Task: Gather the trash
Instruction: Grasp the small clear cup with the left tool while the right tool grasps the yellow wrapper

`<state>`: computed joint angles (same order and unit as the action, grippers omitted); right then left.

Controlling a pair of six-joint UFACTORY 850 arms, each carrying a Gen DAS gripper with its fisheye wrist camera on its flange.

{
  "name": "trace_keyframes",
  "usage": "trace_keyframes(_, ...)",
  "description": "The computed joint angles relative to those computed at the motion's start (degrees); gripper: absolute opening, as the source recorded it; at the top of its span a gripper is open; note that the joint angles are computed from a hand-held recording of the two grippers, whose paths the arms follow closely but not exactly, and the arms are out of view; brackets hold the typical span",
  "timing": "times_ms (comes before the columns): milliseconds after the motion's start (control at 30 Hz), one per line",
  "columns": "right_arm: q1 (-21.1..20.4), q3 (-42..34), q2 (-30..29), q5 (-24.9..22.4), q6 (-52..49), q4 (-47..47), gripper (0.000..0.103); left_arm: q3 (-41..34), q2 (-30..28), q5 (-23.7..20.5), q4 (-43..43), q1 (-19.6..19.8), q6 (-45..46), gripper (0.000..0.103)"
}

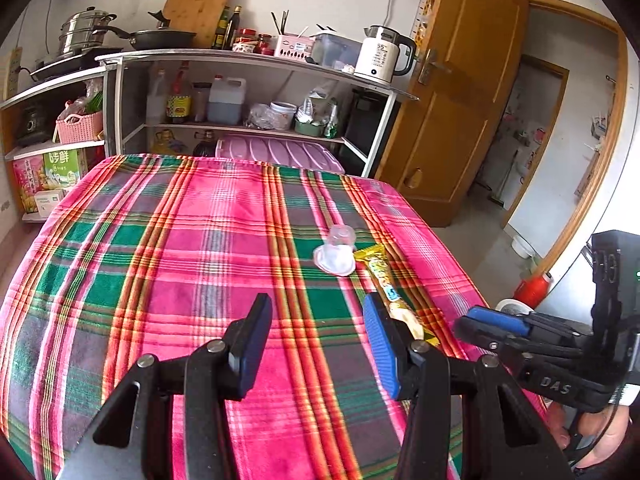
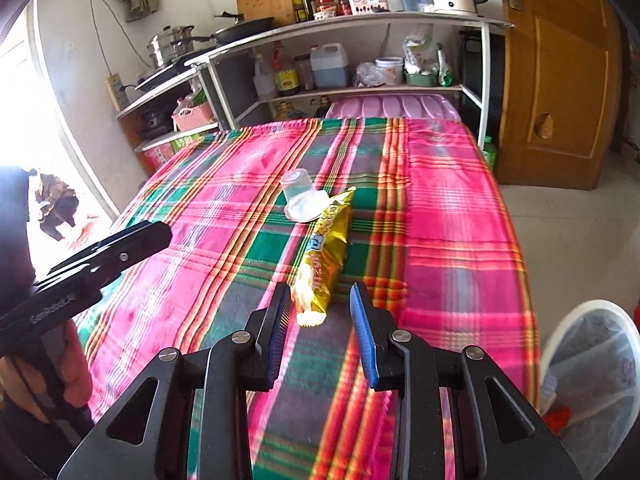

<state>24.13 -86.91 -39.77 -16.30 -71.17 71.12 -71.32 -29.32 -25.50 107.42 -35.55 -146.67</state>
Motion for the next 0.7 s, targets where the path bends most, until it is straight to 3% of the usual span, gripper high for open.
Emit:
trace_keyframes(400,0.98,-13.48,-10.52,-2.60,26.29,-23.03,0.032,-1.20,-1.36,3.18,2.92,2.54,-2.13,0.049)
trace_keyframes(700,-0.39,-13.73,-10.85,-4.13,22.52,-17.32,0.022,-6.81,-4.33,5.96,-3.39,2.97,7.15,0.049)
